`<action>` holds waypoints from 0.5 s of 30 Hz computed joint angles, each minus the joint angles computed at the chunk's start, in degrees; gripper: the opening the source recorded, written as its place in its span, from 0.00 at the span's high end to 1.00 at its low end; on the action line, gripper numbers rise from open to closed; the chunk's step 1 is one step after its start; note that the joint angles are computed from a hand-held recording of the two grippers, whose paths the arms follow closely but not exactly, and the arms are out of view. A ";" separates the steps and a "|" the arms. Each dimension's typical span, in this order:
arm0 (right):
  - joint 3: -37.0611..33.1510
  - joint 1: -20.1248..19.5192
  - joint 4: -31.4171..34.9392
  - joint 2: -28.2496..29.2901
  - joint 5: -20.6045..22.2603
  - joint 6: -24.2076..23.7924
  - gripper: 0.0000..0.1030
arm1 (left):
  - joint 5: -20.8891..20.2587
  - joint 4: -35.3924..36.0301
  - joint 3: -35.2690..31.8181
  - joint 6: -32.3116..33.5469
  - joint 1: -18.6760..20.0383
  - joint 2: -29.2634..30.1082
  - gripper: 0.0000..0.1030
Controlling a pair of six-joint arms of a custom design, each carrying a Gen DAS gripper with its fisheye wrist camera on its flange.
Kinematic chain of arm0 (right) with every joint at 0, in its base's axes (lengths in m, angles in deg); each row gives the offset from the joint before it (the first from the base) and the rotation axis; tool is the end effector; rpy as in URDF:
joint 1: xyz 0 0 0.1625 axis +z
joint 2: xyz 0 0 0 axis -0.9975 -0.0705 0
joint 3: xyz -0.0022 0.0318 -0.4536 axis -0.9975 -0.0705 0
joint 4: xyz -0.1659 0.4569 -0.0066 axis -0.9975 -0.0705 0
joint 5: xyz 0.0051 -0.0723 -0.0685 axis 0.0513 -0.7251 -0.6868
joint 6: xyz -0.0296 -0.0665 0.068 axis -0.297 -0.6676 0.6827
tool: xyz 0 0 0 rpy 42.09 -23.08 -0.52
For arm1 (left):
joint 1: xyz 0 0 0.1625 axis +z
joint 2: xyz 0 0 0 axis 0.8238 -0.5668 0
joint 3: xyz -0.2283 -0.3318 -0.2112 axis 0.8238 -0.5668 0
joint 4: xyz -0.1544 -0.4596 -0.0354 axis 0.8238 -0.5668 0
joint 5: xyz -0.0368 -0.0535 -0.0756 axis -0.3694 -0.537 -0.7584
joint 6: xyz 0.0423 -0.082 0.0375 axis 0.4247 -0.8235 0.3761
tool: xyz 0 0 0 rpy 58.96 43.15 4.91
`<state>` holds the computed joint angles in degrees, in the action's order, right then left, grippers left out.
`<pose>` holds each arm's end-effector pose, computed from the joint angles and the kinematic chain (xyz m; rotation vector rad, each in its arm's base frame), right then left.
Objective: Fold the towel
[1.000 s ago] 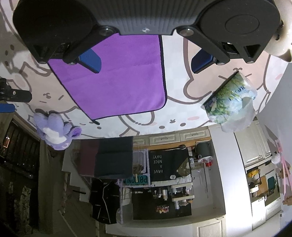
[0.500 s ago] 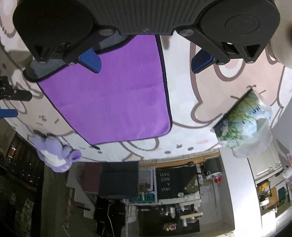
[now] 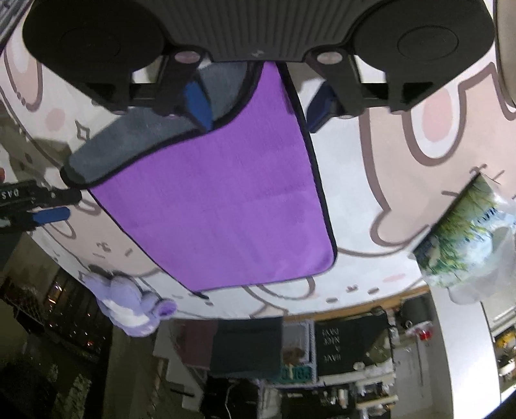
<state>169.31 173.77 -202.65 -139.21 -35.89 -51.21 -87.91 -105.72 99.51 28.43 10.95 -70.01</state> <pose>0.0751 -0.8138 0.2675 0.7022 -2.4990 0.6618 -0.1621 -0.8557 0.1829 0.6417 2.3736 -0.6401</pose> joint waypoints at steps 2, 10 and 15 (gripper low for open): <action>-0.50 -0.32 2.45 -0.17 0.89 0.03 0.28 | -1.09 2.22 -0.37 -1.18 0.32 -0.22 0.52; -2.99 -1.31 11.62 0.14 3.66 -0.51 0.52 | -4.01 9.00 -2.03 -5.48 1.66 -0.44 0.78; -4.26 -1.51 16.65 0.45 4.30 -1.05 0.62 | -4.82 12.38 -2.66 -6.89 2.23 -0.59 0.81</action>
<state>165.04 172.26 -186.00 -138.76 -31.59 -52.27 -92.73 -93.34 96.85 21.54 13.18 -70.59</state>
